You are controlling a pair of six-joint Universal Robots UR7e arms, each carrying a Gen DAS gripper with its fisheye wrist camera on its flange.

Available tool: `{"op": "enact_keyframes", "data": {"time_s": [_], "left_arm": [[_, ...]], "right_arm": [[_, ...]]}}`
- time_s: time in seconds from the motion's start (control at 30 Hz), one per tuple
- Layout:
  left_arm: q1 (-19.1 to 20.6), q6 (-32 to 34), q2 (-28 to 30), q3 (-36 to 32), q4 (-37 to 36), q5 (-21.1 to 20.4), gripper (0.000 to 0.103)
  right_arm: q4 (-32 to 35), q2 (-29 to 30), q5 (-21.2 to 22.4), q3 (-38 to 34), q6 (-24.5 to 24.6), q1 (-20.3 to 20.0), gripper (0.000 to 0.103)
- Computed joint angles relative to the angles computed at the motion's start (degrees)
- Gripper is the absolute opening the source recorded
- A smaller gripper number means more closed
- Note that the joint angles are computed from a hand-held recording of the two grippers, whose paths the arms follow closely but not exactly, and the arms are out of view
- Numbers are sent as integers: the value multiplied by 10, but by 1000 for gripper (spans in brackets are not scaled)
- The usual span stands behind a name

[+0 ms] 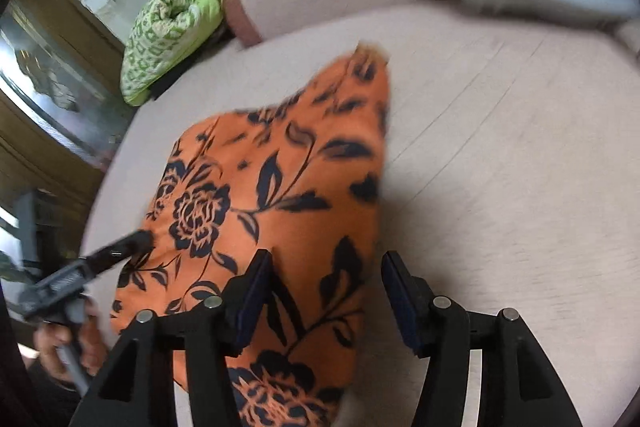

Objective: Fold small clothes

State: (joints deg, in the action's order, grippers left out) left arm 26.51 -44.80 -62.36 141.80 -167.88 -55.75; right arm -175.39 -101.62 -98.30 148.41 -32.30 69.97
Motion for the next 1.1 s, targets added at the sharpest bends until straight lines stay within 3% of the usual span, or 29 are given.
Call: {"op": "enact_keyframes", "data": {"time_s": [0.07, 0.17, 0.23, 0.37, 0.43, 0.53, 0.63, 0.77, 0.87, 0.93, 1.03, 1.1], "left_arm": [[-26, -11, -23, 15, 31, 21, 66], [-55, -17, -28, 36, 40, 36, 72], [-59, -13, 6, 41, 28, 36, 78], [-34, -18, 34, 22, 71, 13, 78], [-40, -20, 17, 28, 60, 20, 78], [-46, 0, 2, 15, 61, 52, 78], [-25, 30, 25, -16, 61, 62, 78], [15, 28, 77, -66, 123, 36, 80], [19, 10, 80, -63, 115, 36, 84], [19, 11, 76, -63, 121, 36, 84], [18, 18, 71, -60, 123, 37, 84], [22, 19, 76, -65, 118, 35, 84]], "right_arm": [[3, -36, 5, 10, 2, 18, 60], [88, -126, 111, 36, -12, -4, 63], [119, -153, 146, 58, -27, -26, 69], [47, -53, 78, 74, -22, -43, 72], [51, -67, 92, 78, -25, -47, 72], [70, -96, 96, 64, -20, -19, 72], [86, -91, 120, 29, 7, -8, 72], [76, -8, 129, -26, 61, -7, 72], [65, 63, 99, -51, 96, -25, 72], [51, 56, 123, -44, 99, -32, 72], [48, 30, 101, -35, 94, -6, 72], [56, 3, 110, -23, 84, -1, 72]]}}
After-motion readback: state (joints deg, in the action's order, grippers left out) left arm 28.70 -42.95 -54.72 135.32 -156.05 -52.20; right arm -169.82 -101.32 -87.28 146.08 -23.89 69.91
